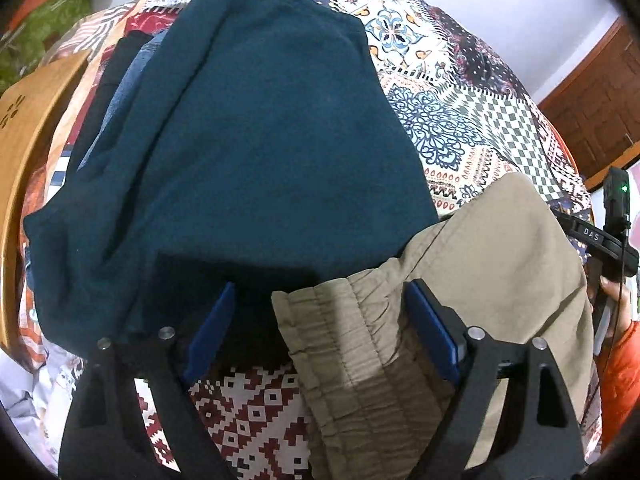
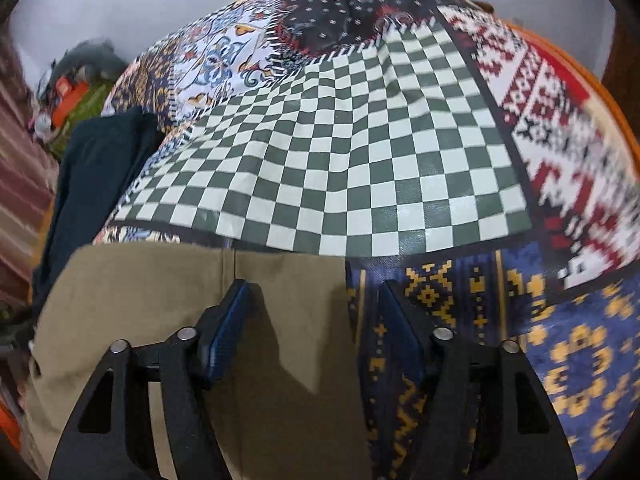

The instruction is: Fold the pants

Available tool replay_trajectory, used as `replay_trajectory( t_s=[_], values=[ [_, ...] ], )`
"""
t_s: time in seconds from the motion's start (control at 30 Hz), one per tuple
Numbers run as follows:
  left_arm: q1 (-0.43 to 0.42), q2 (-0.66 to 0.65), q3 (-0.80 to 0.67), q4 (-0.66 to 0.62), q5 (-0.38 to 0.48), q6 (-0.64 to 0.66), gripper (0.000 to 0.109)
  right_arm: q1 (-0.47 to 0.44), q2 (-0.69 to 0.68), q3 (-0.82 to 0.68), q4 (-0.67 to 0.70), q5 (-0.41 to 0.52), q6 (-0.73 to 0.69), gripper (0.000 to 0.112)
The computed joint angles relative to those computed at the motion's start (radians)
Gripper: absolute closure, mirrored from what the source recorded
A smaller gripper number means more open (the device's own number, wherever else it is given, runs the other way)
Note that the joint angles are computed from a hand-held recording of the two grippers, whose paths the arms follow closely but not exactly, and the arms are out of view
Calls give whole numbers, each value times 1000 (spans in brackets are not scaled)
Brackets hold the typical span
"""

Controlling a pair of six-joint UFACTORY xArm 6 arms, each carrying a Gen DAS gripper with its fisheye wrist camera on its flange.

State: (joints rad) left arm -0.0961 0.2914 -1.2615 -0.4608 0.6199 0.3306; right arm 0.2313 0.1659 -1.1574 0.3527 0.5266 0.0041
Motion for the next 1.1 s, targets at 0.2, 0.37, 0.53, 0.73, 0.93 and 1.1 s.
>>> replay_trajectory(
  t_s=[0.2,0.37,0.53,0.73,0.93,1.1],
  values=[
    [-11,-42,35,-4,-25,10,56,31,-17,7,-26,-12,27,102],
    [-7,-104,87,53,-64,-25,63,44,-104,72,-188,-95,144,103],
    [-4,-215,145,100,-122,-61,64,49,-216,90,-242,-147,216,104],
    [-13,-359,199,183,-205,-96,65,68,-306,29,-419,-151,306,104],
    [-15,-475,272,187,-208,-98,65,96,-412,86,-430,-190,323,104],
    [-19,-608,384,107,-181,-1,65,121,-572,265,-453,-224,368,104]
  ],
)
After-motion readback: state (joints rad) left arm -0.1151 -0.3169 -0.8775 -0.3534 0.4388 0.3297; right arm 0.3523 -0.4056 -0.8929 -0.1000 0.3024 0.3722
